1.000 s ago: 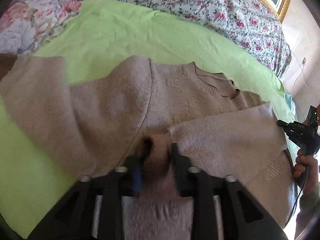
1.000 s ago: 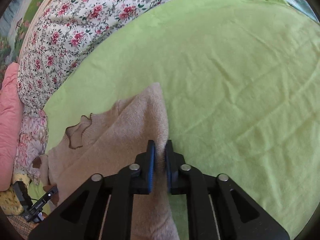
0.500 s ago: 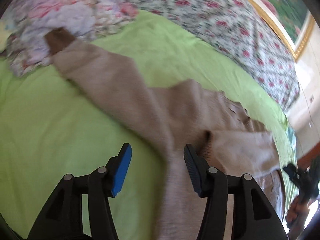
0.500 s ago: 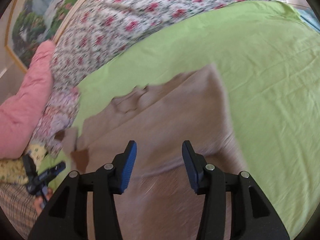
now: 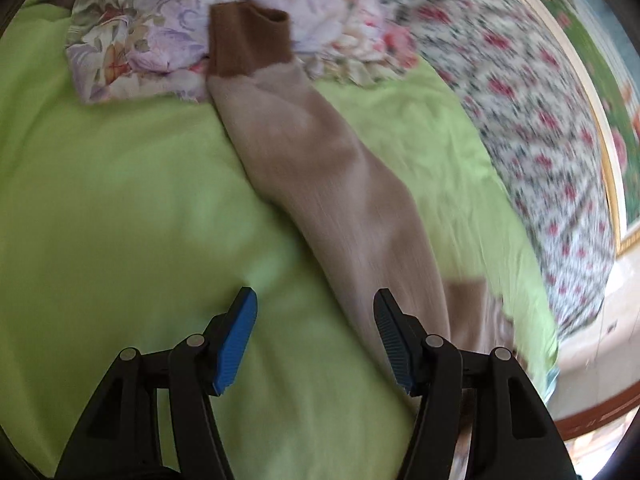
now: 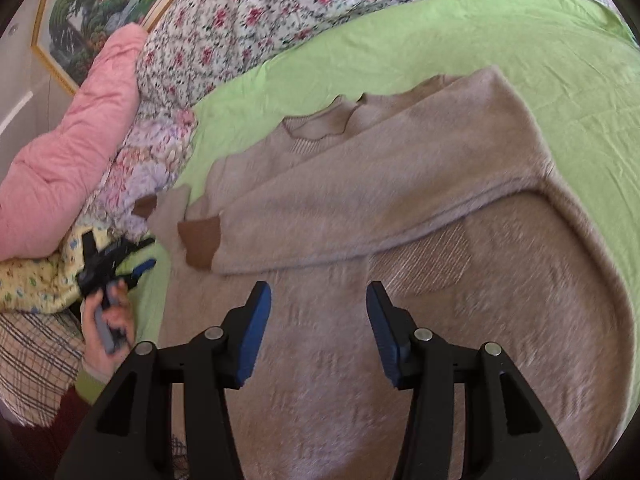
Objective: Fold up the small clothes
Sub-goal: 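Fold the held sleeve across the sweater body with the left tool, then open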
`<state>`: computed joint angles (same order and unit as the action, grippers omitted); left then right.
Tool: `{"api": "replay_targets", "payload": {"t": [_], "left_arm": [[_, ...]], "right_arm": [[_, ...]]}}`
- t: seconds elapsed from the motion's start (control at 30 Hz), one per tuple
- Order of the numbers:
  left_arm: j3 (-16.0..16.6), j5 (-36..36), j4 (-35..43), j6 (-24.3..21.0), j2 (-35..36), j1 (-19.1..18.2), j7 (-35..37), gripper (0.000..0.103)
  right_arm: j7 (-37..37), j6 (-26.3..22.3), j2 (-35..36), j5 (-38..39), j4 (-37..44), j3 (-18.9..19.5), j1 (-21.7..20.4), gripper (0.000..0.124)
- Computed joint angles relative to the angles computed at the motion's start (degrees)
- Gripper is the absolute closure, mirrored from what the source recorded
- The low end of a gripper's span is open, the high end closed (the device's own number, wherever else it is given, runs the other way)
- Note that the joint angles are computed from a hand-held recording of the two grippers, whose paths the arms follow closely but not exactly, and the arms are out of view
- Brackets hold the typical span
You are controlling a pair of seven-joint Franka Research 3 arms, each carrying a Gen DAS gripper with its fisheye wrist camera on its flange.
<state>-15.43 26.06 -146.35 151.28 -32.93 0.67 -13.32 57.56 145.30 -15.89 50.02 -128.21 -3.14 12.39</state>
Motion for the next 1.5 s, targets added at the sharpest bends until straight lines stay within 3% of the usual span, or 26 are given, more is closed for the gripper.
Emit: {"api": "replay_targets", "payload": {"t": [0.13,0.27,0.33,0.37,0.5,0.7,1.0,1.1,1.33,1.43,1.5], "left_arm": [[3.53,1.32,-1.09,5.2,0.81,4.63,0.51,0.042],[4.1,2.75,0.32,6.54,2.48,9.69,0.43,0.046],[4.01,3.32,2.12,3.64,3.24,10.52,1.77,0.077],[4.78,3.11,2.92,3.23,3.82,9.88,3.61,0.101],[1.47,7.31,6.89,-0.36,3.41,10.3,4.9,0.1],[-3.37,13.05,16.87,-3.97,7.29,5.78,5.86,0.1],[-9.41,23.55,42.39,-7.22,30.69,-4.33,11.01,0.1],[-9.64,24.82,51.12,-8.68,39.15,-8.77,15.33,0.1],[-8.74,19.11,72.02,-15.65,59.65,-17.94,30.56,0.099],[-7.8,15.3,75.27,-16.29,63.68,-19.27,33.89,0.097],[-7.15,12.92,74.82,-15.74,64.11,-19.51,35.16,0.09]], "right_arm": [[0.92,-0.42,-0.91,-1.63,-0.98,0.68,0.13,0.073],[1.39,-0.85,-0.97,-2.18,-1.14,0.6,0.53,0.073],[1.68,-0.94,-0.84,-2.28,-1.16,0.55,0.56,0.073],[1.9,-1.04,-0.82,-2.25,-1.2,0.49,0.53,0.073],[3.08,-0.45,-1.01,-2.42,-1.79,0.59,0.32,0.073],[2.93,0.71,-2.17,-0.96,-3.02,0.1,0.61,0.073],[1.62,2.0,-5.54,0.88,-6.08,-1.51,0.01,0.073],[2.07,2.75,-6.76,1.2,-7.23,-2.43,-0.83,0.073],[4.35,4.58,-7.99,1.92,-9.11,-4.37,-3.08,0.073],[4.57,4.87,-8.2,2.3,-9.32,-4.84,-3.4,0.073],[4.58,4.95,-8.14,2.42,-9.22,-4.94,-3.47,0.073]]}}
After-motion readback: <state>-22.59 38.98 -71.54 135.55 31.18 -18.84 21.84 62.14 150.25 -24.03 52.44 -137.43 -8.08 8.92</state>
